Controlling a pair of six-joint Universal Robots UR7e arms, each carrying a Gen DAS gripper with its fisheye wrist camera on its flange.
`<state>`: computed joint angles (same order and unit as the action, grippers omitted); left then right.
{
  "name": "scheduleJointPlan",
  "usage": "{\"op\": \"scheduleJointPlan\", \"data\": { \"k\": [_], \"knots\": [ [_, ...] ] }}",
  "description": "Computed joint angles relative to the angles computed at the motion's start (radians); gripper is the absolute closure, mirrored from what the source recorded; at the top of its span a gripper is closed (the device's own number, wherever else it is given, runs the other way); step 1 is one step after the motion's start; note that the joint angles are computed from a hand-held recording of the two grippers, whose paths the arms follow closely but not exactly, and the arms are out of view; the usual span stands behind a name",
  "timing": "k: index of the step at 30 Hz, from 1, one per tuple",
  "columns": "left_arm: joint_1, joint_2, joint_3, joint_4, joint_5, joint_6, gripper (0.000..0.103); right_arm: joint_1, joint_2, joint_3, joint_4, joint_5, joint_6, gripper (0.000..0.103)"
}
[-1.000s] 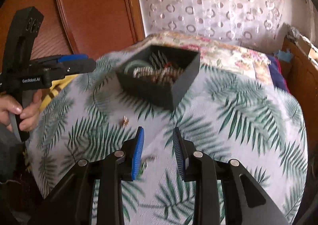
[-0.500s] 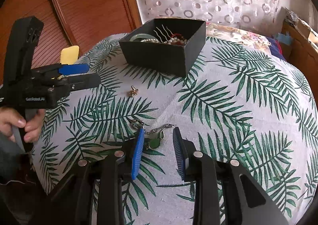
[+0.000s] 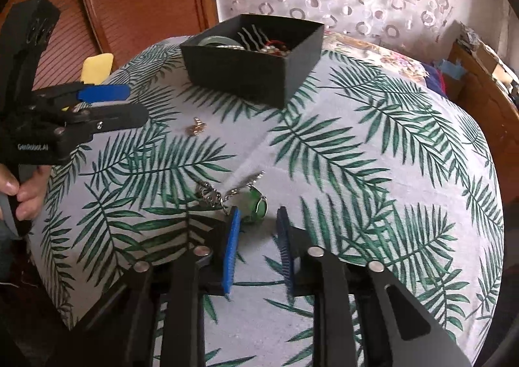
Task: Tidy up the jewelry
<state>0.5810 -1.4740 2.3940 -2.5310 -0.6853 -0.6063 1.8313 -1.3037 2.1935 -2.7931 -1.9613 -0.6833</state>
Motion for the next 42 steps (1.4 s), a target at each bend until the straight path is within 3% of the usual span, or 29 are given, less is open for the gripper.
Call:
{"op": "scheduleJointPlan", "data": {
  "k": [3, 13, 15, 20, 25, 27, 29, 42],
  "knots": [
    [0.010, 0.021, -0.008, -0.012, -0.013, 0.013, 0.023, -0.006, 0.004, -0.010, 0.009, 0.011, -0.008, 0.091],
    [0.046, 0.108, -0.047, -0.060, -0.037, 0.073, 0.023, -0.020, 0.001, -0.025, -0.024, 0.041, -0.024, 0.092],
    [0.049, 0.129, -0.058, -0.064, -0.037, 0.091, 0.027, -0.023, -0.004, -0.029, -0.027, 0.047, -0.024, 0.092],
    [0.063, 0.175, -0.084, -0.078, -0.054, 0.135, 0.051, -0.035, -0.017, -0.037, -0.031, 0.063, -0.027, 0.092],
    [0.061, 0.212, -0.098, -0.085, -0.028, 0.165, 0.061, -0.045, -0.026, -0.040, -0.026, 0.077, -0.029, 0.092],
    [0.056, 0.219, -0.098, -0.084, -0.010, 0.164, 0.072, -0.044, -0.029, -0.041, -0.024, 0.082, -0.032, 0.092],
    [0.055, 0.216, -0.097, -0.081, -0.007, 0.166, 0.089, -0.043, -0.032, -0.044, -0.021, 0.089, -0.034, 0.092],
    [0.032, 0.150, -0.099, -0.111, -0.003, 0.164, 0.089, 0.026, -0.015, -0.110, -0.022, 0.158, -0.067, 0.093]
  ]
}}
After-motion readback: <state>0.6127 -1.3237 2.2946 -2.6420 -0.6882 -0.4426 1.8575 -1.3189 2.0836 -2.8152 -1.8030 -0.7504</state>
